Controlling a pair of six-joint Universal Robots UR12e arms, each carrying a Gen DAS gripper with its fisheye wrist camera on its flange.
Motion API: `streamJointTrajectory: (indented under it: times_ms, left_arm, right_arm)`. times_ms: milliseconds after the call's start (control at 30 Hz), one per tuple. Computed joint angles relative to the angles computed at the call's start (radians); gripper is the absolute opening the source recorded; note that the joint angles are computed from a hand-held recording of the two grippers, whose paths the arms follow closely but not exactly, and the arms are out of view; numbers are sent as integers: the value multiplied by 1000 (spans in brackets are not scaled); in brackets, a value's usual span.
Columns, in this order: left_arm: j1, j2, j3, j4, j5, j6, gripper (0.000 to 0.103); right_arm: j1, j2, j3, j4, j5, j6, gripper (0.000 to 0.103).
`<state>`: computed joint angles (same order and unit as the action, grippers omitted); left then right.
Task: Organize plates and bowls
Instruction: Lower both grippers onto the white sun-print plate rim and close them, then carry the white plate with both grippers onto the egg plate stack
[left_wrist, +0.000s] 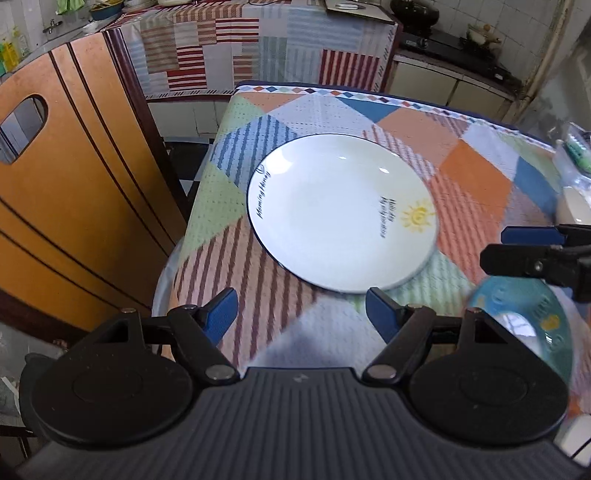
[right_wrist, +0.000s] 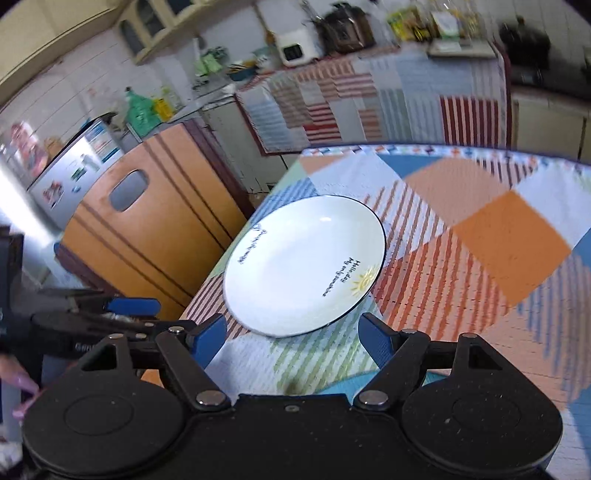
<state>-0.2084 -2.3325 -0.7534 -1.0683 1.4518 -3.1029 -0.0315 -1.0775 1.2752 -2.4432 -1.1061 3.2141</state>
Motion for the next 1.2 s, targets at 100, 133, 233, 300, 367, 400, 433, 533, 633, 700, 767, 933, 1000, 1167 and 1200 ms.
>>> streamJointTrajectory:
  times_ms: [100, 133, 233, 300, 367, 400, 433, 533, 633, 700, 767, 933, 1000, 1167, 1200]
  left_arm:
    - [1, -26, 22, 8, 11, -35, 75]
    - [3, -31, 22, 18, -2, -36, 75]
    - [4, -63, 65, -17, 7, -36, 74]
    - [6, -78, 81, -7, 5, -35, 74]
    - [8, -103, 118, -19, 21, -59, 73]
    - [9, -115, 139, -27, 27, -74, 72]
    - [12, -126, 156, -30, 23, -79, 72]
    - [17, -168, 234, -83, 24, -66, 64]
    - [20, -208, 300, -125, 10, -70, 39]
    - [20, -210, 293, -107, 16, -87, 35]
    - [17, -197, 260, -72, 17, -85, 30]
    - [17, -171, 200, -38, -38, -62, 23]
    - [17, -177, 212, -47, -42, -67, 23]
    - [39, -206, 256, -75, -130, -196, 22]
    - [40, -204, 249, -63, -134, -195, 22]
  right_arm:
    - [2, 40, -33, 6, -16, 56, 81]
    - [4, 50, -40, 10, -29, 78, 81]
    - [11, 69, -46, -16, -81, 110, 81]
    - [11, 81, -58, -5, -79, 118, 81]
    - [12, 92, -69, -2, -72, 109, 81]
    - [13, 95, -72, -9, -69, 104, 81]
    - [13, 100, -77, -11, -68, 101, 81]
    - [14, 118, -104, 4, -66, 106, 66]
    - [15, 137, -133, 30, -85, 130, 57]
    - [12, 145, -139, 27, -83, 155, 50]
    - [10, 150, -137, 23, -85, 159, 35]
    - [4, 150, -127, 19, -87, 200, 15]
    - [1, 151, -122, 11, -75, 208, 15]
    - [-9, 173, -146, 45, -7, 227, 16]
    - [-10, 176, -148, 40, -1, 228, 16]
